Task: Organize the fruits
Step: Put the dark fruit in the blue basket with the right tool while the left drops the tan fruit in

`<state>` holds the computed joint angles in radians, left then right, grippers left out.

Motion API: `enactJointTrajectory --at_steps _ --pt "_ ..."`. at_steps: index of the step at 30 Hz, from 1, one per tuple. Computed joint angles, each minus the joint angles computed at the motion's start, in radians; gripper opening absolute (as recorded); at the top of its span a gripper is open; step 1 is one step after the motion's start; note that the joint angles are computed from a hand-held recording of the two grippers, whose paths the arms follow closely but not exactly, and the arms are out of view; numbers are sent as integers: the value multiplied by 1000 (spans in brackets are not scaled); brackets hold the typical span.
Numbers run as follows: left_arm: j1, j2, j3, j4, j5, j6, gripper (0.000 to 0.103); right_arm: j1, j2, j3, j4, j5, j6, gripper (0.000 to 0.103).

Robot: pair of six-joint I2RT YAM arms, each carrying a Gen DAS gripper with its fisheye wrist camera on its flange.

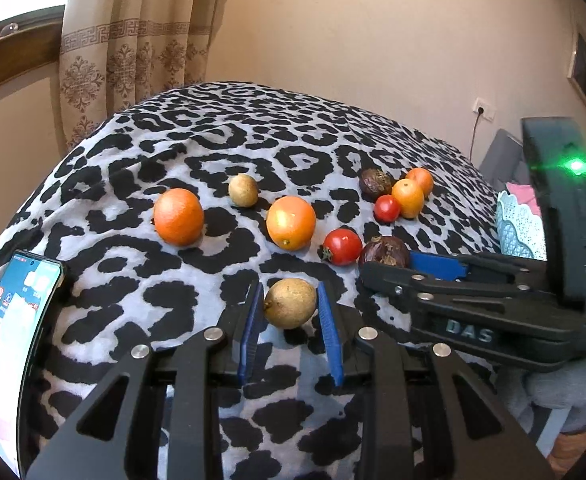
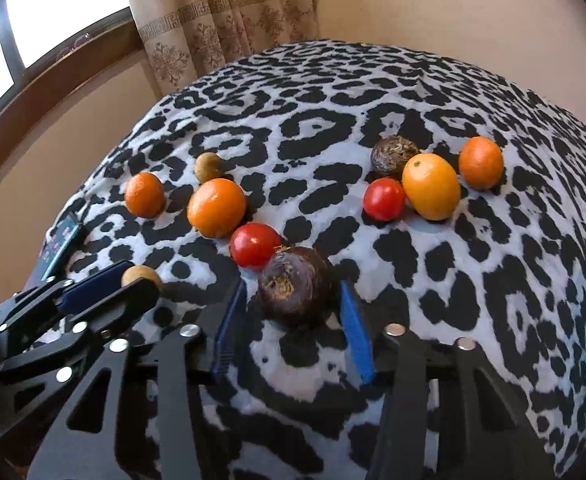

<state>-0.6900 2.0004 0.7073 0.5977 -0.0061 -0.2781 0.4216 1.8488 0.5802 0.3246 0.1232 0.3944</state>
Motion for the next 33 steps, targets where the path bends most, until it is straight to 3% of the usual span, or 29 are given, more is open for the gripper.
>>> enactJointTrajectory --at_steps 7,13,25,33 --pt "2 10 14 -18 1 -7 28 34 -1 -13 20 59 7 42" --pt "-4 12 17 -21 -10 -6 28 41 -101 -104 43 102 54 42" --pt "-45 -6 25 -52 -111 9 28 37 -440 -324 7 169 142 42" --pt "-107 -57 20 -88 -152 6 28 -11 -816 -449 -173 222 161 42"
